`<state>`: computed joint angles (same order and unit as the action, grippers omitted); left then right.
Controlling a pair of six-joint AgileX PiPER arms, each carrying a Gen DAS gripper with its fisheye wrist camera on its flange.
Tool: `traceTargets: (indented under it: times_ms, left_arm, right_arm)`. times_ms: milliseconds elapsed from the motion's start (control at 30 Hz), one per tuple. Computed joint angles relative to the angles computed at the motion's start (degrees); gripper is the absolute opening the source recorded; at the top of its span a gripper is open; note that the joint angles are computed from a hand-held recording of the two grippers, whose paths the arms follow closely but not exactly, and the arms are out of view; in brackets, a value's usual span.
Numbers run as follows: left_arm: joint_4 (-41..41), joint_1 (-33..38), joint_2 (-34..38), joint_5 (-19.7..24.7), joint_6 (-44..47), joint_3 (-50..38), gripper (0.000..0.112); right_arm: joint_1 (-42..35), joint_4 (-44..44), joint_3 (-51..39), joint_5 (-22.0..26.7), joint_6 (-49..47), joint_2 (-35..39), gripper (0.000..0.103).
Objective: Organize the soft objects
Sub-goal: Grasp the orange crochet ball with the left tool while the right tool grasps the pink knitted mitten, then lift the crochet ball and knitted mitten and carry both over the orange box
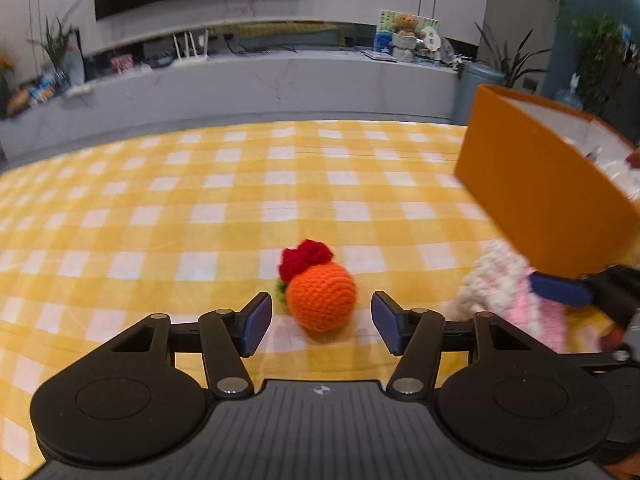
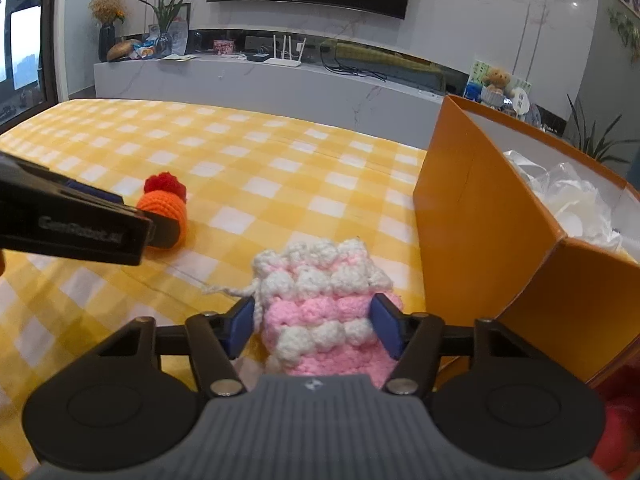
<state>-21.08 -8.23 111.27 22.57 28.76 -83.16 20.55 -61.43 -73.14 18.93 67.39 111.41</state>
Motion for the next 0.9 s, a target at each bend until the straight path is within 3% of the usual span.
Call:
traceTargets:
  times_ms: [67,100,167,267,367,400,500,700,733,900]
  left_arm:
    - [5.6,-1.4,-0.7,-4.9,-1.9,2.7,0.068]
    - [5.1,-1.6,-0.7,-5.3,-0.5,3.1,0.068]
    - [1.5,-1.3,-0.1,-3.9,3.2,2.6,0.067]
    - [6.1,-1.4,0.9,-3.6,-1.5,1.3,0.065]
    - [5.7,-1.2,1.3,-4.2,-1.5,1.0,0.062]
    - [5.3,-1.2,1.6,-4.1,-0.9,0.6,0.057]
    - [2.8,-1.2,1.8,-4.1,2.4,0.5,0.046]
    - [-1.5,-0.5,1.7,-2.1,5.4,-0.5,0.045]
    - [-2.5,-0.4,1.3,-2.3,6.2,-0.2,0.045]
    - [-10.7,0.1,-2.6,-3.6,13.7,3.3,0.045]
  right_arm:
    - [0.8,-2.8,-0.2,1.4,1.5,0.4,0.059]
    - [1.2,-4.2,-0.2,2.0,2.3,0.7,0.059]
    - [1.9,-7.2,-0.1,3.1,4.4,1.1,0.056]
    - [2.8,-10.6,0.2,4.5,5.8,1.5,0.051]
    - [3.4,-12.2,0.2,5.7,5.8,1.8,0.044]
    - [3.4,-12.7,0.5,5.7,6.4,1.6,0.043]
    - [2.7,-12.3,0.8,4.6,7.3,1.0,0.038]
    - [2.6,-15.5,2.3,3.6,11.8,-0.3,0.032]
    - [2.6,-16.5,2.7,3.5,12.9,-0.6,0.025]
    - [2.6,-17.9,6.4,2.0,16.0,-4.4,0.024]
